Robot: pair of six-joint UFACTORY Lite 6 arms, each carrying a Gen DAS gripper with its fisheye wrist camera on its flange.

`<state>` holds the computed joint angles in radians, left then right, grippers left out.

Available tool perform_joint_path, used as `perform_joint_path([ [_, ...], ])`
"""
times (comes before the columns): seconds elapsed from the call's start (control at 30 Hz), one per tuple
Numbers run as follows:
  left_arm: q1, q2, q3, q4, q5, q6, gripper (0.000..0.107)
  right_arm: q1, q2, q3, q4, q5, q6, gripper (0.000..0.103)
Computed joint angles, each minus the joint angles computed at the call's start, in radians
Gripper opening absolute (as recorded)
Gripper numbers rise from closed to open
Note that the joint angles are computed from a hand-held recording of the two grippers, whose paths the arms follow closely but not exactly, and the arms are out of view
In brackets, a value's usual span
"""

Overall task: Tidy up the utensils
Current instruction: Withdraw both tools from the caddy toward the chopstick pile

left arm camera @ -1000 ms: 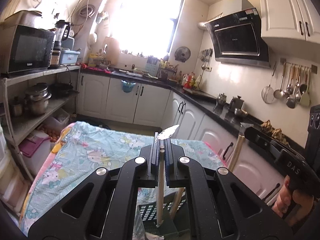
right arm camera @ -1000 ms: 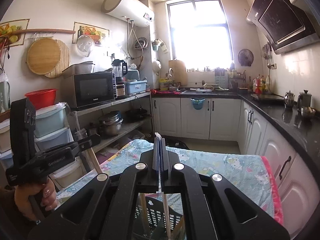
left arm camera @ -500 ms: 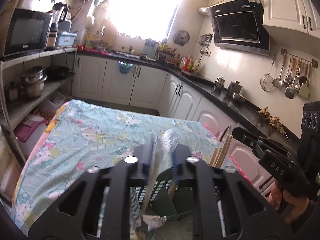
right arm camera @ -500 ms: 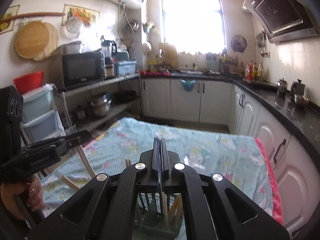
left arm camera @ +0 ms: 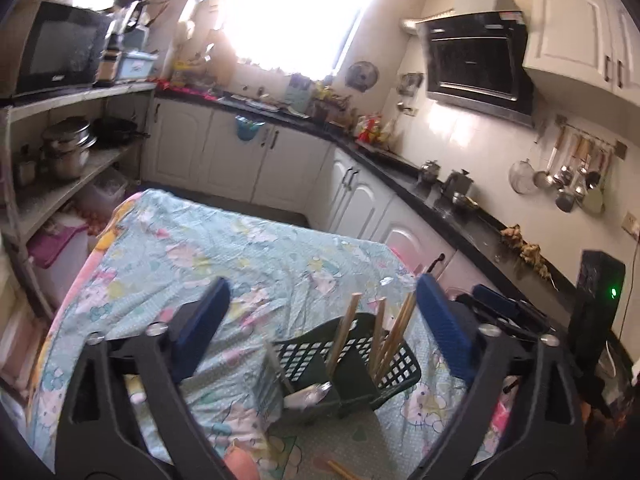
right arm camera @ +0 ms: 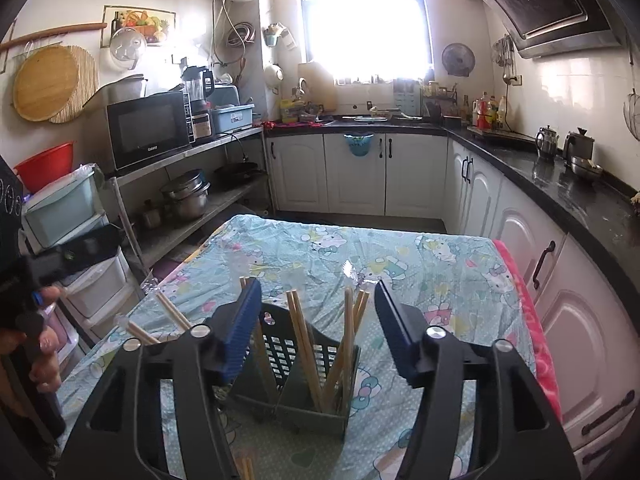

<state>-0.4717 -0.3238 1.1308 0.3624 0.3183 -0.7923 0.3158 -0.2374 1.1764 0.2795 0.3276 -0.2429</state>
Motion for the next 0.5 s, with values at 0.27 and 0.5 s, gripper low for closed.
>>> perform_joint_path([
  [0.27,0.059,-0.2,-0.133,-0.113,0.062,0.086,0.092,0.103,-0.127,-0.091,-0.357,0.014,0.316,0.076],
  [0.5,0.009,-0.348,-0.256,0.028,0.162,-0.031,0.092,0.193,-0.249,-0.19,-0.498,0.034,0.443,0.081],
])
